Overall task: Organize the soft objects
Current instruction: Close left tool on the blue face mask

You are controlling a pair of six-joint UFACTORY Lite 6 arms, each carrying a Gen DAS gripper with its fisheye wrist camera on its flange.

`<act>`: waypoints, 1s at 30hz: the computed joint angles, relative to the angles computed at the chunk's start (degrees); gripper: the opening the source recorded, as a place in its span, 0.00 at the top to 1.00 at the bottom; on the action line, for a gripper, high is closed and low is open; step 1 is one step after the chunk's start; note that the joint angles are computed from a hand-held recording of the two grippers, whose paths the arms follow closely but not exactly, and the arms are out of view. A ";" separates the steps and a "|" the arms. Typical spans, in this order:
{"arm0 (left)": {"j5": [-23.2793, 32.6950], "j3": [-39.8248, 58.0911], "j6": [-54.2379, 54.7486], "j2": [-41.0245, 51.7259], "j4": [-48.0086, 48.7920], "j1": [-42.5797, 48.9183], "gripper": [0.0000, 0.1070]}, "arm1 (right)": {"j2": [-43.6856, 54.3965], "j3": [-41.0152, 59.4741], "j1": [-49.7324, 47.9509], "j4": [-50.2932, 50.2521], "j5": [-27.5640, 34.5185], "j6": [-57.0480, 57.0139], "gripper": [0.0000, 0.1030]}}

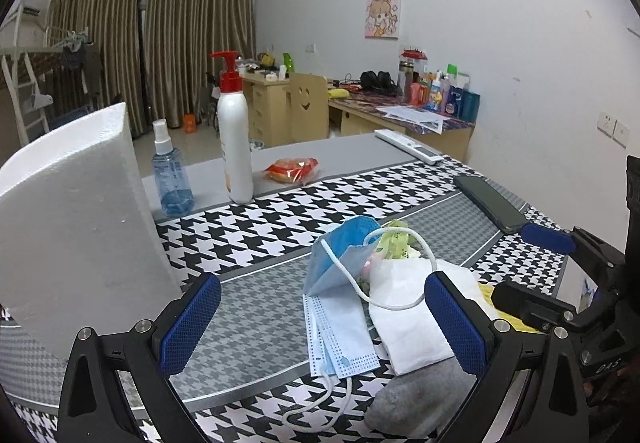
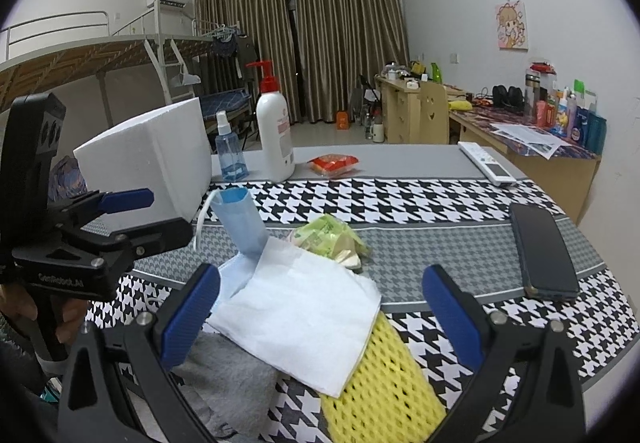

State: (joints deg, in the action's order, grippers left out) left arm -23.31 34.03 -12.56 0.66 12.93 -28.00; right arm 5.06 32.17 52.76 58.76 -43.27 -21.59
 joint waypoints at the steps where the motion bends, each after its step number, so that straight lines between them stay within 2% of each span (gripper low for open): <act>1: 0.33 0.71 -0.42 0.70 0.65 0.00 0.05 | -0.02 -0.10 -0.28 -0.71 0.39 0.42 0.01; 11: 1.26 8.15 -6.29 8.93 8.38 0.49 0.08 | 0.59 -0.22 -3.54 -4.78 2.65 2.96 0.01; 16: 3.46 12.52 -12.53 13.35 15.24 0.45 0.17 | 0.34 -0.66 -4.78 -6.39 3.25 4.04 0.01; 24: 2.91 16.72 -17.45 16.97 21.51 0.54 0.21 | 1.16 -0.62 -6.52 -10.69 4.18 7.45 0.01; 26: 3.11 18.16 -18.59 18.40 22.48 0.65 0.25 | 1.43 -0.35 -6.64 -11.07 4.25 7.54 0.01; 28: 2.32 19.65 -23.85 19.79 27.64 1.38 0.34 | 1.49 -0.32 -6.81 -11.35 4.39 7.68 0.01; 30: 2.13 20.55 -25.11 20.84 28.66 1.41 0.36 | 1.46 -0.39 -6.96 -11.50 4.58 7.90 0.01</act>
